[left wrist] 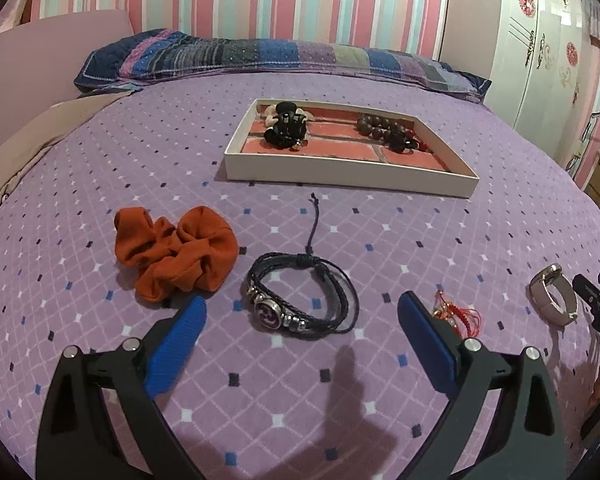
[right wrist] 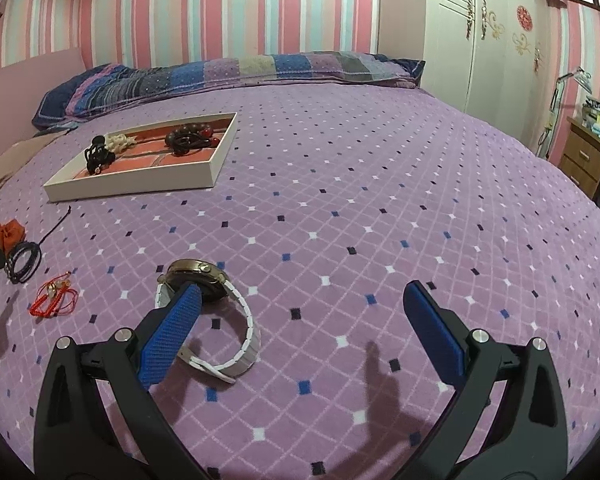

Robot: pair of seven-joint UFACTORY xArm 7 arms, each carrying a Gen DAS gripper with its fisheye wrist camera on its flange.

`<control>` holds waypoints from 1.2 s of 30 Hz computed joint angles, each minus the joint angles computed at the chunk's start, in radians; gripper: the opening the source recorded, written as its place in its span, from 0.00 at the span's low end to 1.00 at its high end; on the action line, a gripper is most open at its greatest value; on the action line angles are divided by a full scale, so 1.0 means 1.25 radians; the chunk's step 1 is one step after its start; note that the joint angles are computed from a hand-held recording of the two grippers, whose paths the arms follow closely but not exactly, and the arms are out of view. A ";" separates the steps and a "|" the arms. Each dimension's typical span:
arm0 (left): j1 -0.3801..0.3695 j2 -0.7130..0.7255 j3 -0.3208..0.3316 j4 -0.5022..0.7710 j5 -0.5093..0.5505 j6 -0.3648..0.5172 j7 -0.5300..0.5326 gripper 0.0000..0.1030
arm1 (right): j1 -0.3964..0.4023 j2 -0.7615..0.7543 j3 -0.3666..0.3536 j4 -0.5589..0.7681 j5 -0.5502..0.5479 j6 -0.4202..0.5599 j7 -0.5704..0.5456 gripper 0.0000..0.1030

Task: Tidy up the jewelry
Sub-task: 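Move both tools toward the leather bracelet and white-strap watch on the bed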

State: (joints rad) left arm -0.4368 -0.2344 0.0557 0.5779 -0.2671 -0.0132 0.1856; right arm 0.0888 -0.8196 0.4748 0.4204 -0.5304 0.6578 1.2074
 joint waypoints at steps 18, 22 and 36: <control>0.013 0.094 -0.041 0.079 -0.065 0.040 0.094 0.76 | -0.006 0.024 -0.018 -0.003 0.015 -0.036 -0.009 0.90; 0.018 0.103 -0.050 0.088 -0.110 0.040 0.147 0.76 | -0.007 0.041 -0.017 0.005 0.014 -0.037 -0.015 0.86; 0.070 0.130 -0.101 0.109 -0.087 0.069 0.173 0.51 | 0.001 0.071 -0.033 0.009 0.020 -0.046 -0.024 0.79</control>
